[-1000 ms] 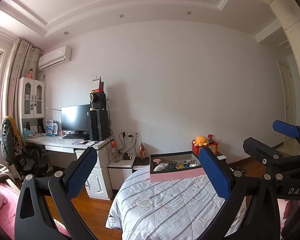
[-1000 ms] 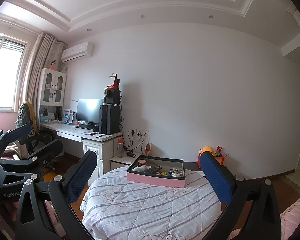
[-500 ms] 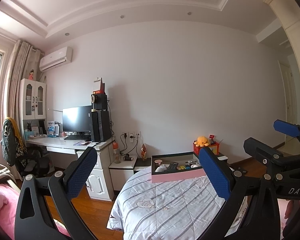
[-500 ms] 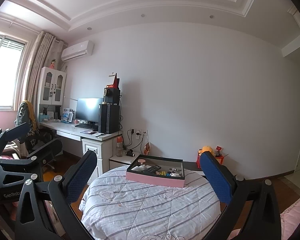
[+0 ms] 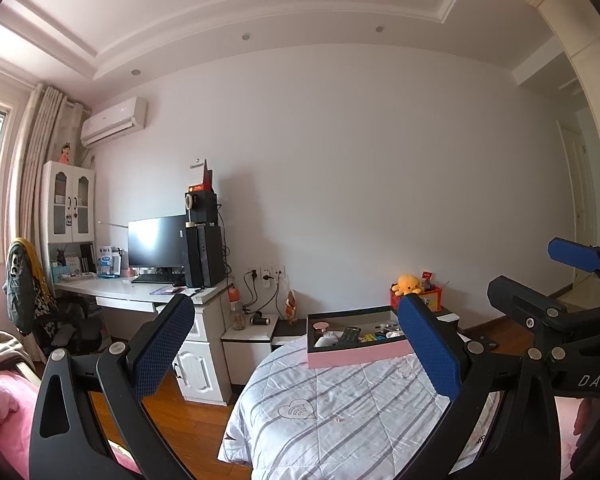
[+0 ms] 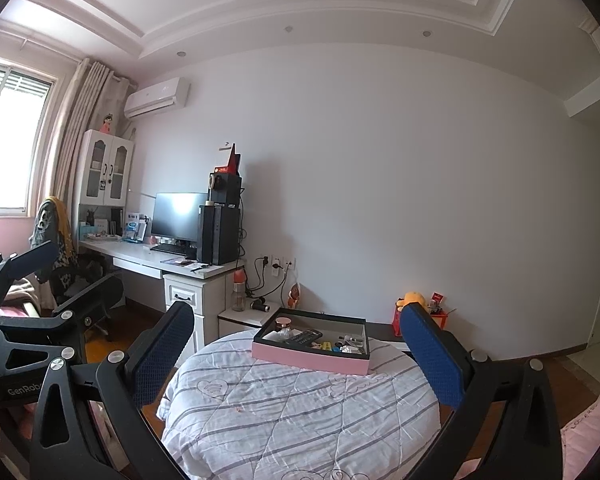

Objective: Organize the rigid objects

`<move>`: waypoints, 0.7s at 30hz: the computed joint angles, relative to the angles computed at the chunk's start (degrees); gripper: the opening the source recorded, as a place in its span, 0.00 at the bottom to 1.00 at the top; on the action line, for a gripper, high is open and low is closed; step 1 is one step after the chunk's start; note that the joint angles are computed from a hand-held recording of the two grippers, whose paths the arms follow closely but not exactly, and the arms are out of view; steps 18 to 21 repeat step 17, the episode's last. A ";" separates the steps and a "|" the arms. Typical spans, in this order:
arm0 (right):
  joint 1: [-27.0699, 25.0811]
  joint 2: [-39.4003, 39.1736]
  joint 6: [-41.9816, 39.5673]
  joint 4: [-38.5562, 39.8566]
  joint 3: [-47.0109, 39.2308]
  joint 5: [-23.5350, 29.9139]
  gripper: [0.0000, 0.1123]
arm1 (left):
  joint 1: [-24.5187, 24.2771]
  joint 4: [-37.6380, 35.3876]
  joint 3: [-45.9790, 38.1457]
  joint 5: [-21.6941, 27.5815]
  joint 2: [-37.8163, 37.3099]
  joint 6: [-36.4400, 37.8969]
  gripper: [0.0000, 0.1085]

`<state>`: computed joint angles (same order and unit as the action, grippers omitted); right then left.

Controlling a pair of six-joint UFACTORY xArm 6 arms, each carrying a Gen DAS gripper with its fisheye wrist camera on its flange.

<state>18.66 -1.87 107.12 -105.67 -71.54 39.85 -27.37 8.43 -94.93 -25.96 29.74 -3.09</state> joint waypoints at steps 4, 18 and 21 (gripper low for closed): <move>0.02 0.06 -0.23 0.10 -0.10 0.09 0.92 | 0.24 0.83 -0.09 0.24 -0.08 -0.81 0.95; 0.05 0.27 -1.05 0.94 -0.32 -0.01 0.92 | -0.30 -1.45 -0.16 0.65 0.10 1.41 0.95; 0.05 0.27 -1.05 0.94 -0.32 -0.01 0.92 | -0.30 -1.45 -0.16 0.65 0.10 1.41 0.95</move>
